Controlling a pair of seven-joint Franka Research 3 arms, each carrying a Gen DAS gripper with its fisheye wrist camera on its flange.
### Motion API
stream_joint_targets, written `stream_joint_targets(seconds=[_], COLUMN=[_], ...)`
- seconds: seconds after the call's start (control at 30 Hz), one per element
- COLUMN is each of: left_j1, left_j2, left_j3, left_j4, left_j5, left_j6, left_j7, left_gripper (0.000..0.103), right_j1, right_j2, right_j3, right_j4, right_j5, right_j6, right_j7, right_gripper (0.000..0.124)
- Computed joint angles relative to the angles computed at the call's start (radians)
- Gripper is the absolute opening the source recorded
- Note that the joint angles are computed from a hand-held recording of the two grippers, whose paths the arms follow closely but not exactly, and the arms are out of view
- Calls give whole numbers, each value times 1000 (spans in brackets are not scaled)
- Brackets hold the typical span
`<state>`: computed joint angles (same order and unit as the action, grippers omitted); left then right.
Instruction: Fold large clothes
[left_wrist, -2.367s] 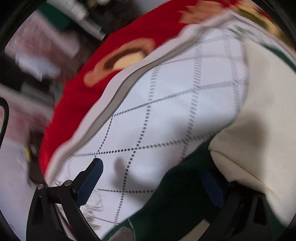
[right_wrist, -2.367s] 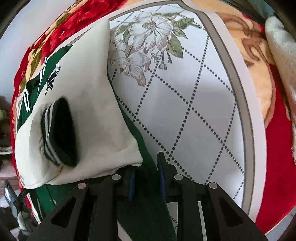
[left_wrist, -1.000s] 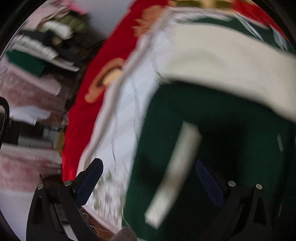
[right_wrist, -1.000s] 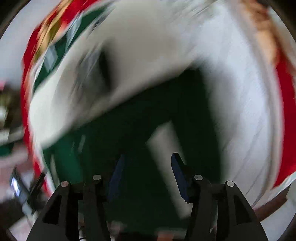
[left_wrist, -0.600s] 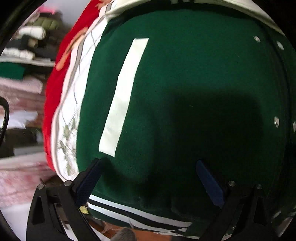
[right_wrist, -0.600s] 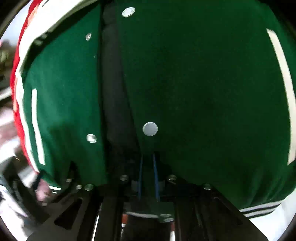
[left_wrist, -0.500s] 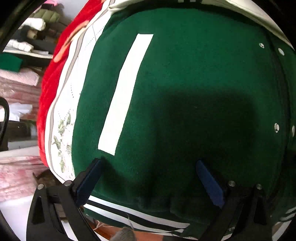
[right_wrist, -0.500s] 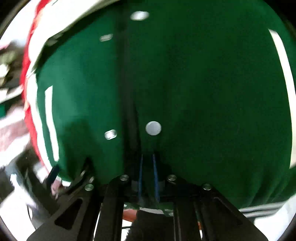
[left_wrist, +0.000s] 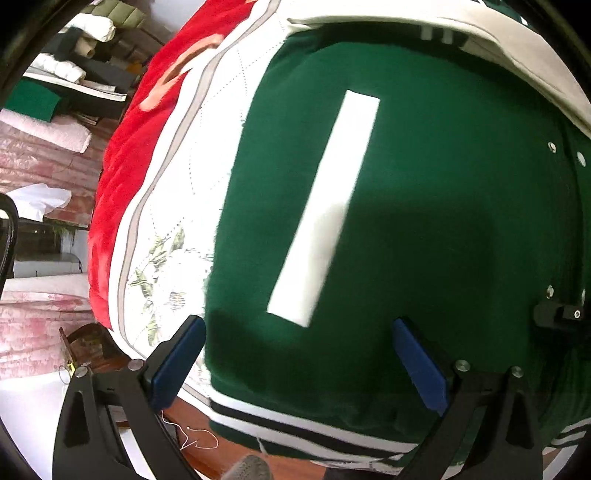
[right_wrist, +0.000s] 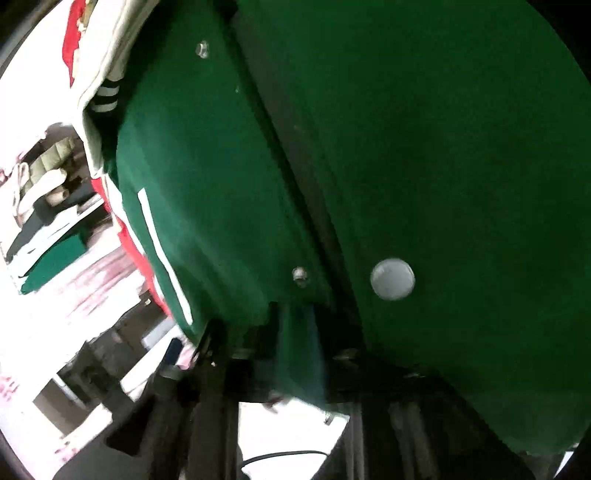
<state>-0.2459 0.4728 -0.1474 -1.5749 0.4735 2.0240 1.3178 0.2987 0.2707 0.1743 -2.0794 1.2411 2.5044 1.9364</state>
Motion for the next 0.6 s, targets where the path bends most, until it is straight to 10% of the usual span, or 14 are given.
stream_joint_targets(seconds=[0.2,0.4,0.5,0.6], left_j1=[17,14,10,-3], left_j2=[-81,-90,-72,-56], left_j3=[-28,-26,-19,-15], left_j4=[-75,-99,-95,-94], left_j5=[-51,-64,-33,-7], left_j6=[37,16,25,22], left_j7=[38,44,48,36], left_gripper=[103,103,103,103], right_j1=[75,-8,17,18], right_j2=[-96,-93,-16,47], right_j3=[-91,-17,-21,-1], right_j4=[6,-88,-15,28], right_j5=[-468,57,2,51], right_j6=[-33,-12,-57,-38], right_j7=[360,-2,35,6], right_gripper=[0,4,42,42])
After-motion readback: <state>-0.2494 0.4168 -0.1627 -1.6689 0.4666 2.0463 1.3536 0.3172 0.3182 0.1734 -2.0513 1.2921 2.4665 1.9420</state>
